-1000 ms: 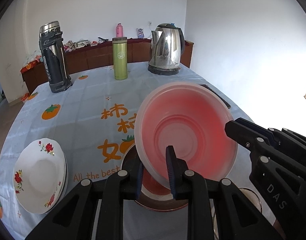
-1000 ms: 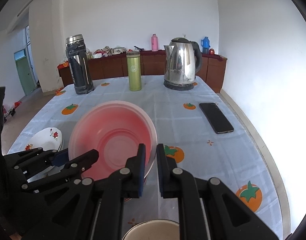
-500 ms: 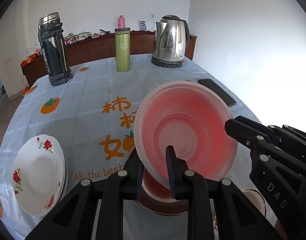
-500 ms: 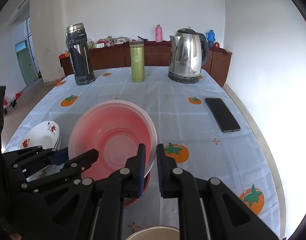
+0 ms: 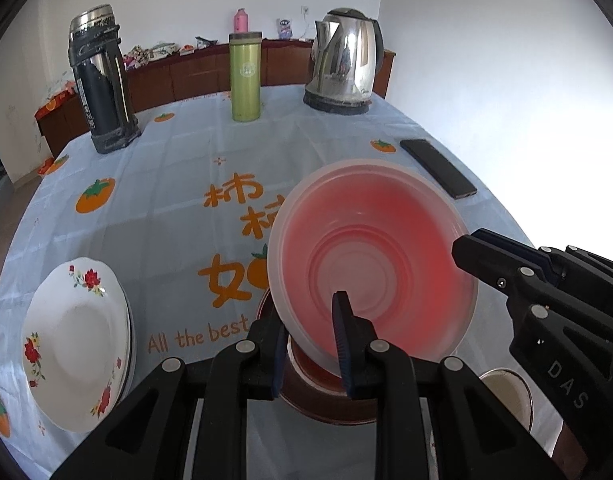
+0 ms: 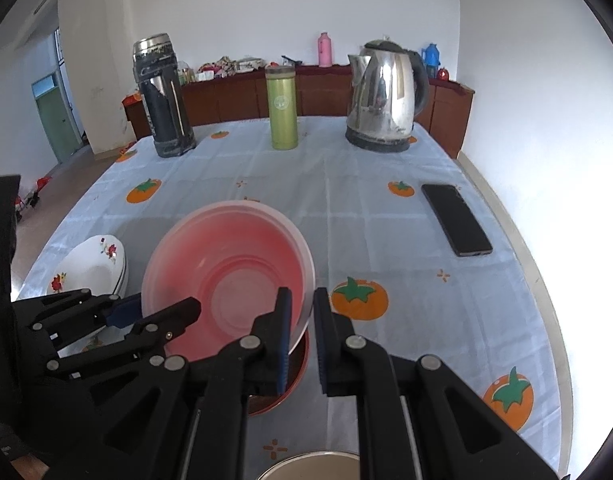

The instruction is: Organize plates and bowls

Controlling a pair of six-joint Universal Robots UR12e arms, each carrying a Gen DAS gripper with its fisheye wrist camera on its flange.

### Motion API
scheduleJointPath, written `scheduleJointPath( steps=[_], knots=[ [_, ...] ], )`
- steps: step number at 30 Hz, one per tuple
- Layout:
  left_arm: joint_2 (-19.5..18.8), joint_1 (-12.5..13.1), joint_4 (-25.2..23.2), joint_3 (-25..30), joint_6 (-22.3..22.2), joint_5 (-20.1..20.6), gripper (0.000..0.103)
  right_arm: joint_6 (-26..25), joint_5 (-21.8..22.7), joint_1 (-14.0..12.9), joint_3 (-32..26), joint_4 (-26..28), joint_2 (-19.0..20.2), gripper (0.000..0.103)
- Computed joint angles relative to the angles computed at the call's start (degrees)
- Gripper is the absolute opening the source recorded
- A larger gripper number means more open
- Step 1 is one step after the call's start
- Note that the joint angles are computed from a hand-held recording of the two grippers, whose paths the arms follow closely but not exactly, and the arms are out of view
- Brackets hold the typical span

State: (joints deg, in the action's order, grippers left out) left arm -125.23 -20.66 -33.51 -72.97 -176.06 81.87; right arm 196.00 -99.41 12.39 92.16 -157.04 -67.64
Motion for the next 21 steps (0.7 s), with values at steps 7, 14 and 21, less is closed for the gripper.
scheduleJointPath(
  steps=[7,14,21],
  knots=[
    [0.1,-0.1,-2.2,0.1,0.5,0.2,0.024,0.6,1.0,-0.1,-0.1,2.1,-0.2,0.011],
    [0.1,0.0,-5.3,0.7,0.7,0.1,0.024,1.3,3.1,-0.6,-0.4,4.3,-0.2,0.011],
    [0.0,-0.1,-8.0,1.3,1.2,0.5,0.024,1.6,4.2,-0.7,-0.5,6.4,-0.4,0.011]
  ],
)
